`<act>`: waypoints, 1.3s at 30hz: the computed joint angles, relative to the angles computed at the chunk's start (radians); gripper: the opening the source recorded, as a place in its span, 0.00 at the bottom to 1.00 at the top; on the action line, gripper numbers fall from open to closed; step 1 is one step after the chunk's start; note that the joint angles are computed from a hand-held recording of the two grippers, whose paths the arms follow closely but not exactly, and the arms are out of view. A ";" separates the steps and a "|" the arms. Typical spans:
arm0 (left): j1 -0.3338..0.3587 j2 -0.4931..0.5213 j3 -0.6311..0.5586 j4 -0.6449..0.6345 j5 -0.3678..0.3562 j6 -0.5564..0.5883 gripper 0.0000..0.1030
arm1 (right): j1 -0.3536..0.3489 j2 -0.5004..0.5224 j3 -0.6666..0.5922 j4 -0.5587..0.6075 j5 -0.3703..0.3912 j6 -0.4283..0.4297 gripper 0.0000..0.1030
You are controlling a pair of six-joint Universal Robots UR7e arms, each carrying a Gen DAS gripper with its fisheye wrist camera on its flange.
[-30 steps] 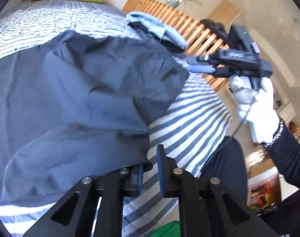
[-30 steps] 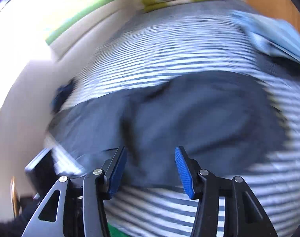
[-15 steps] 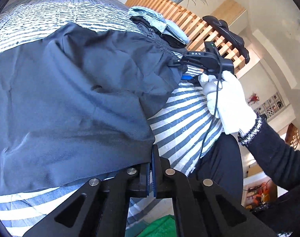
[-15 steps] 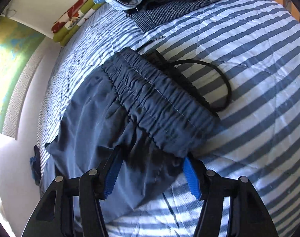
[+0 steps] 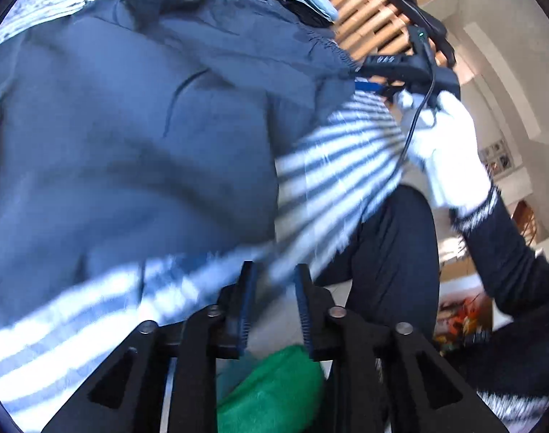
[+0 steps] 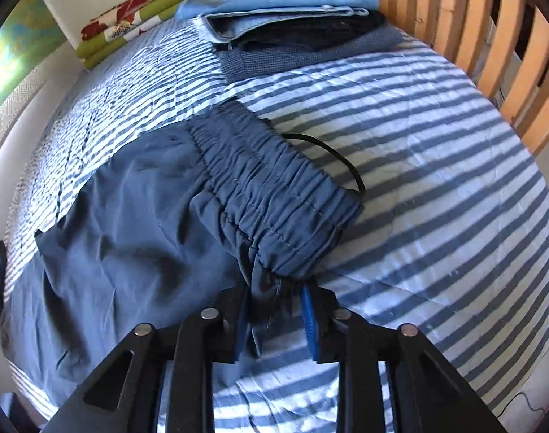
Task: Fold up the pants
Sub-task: 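Release the trousers with both tools and move back over the bed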
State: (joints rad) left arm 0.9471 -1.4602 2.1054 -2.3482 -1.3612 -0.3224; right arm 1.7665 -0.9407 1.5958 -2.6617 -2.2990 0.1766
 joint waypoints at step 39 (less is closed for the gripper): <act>0.198 -0.286 -0.038 0.072 0.341 -0.125 0.26 | 0.029 0.578 -0.771 0.043 -0.354 -0.567 0.35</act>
State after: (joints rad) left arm 1.1456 -1.7464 2.0676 -2.2767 -1.0199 -0.4470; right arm 1.7950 -0.3627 0.8247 -2.6190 -2.6530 -0.3901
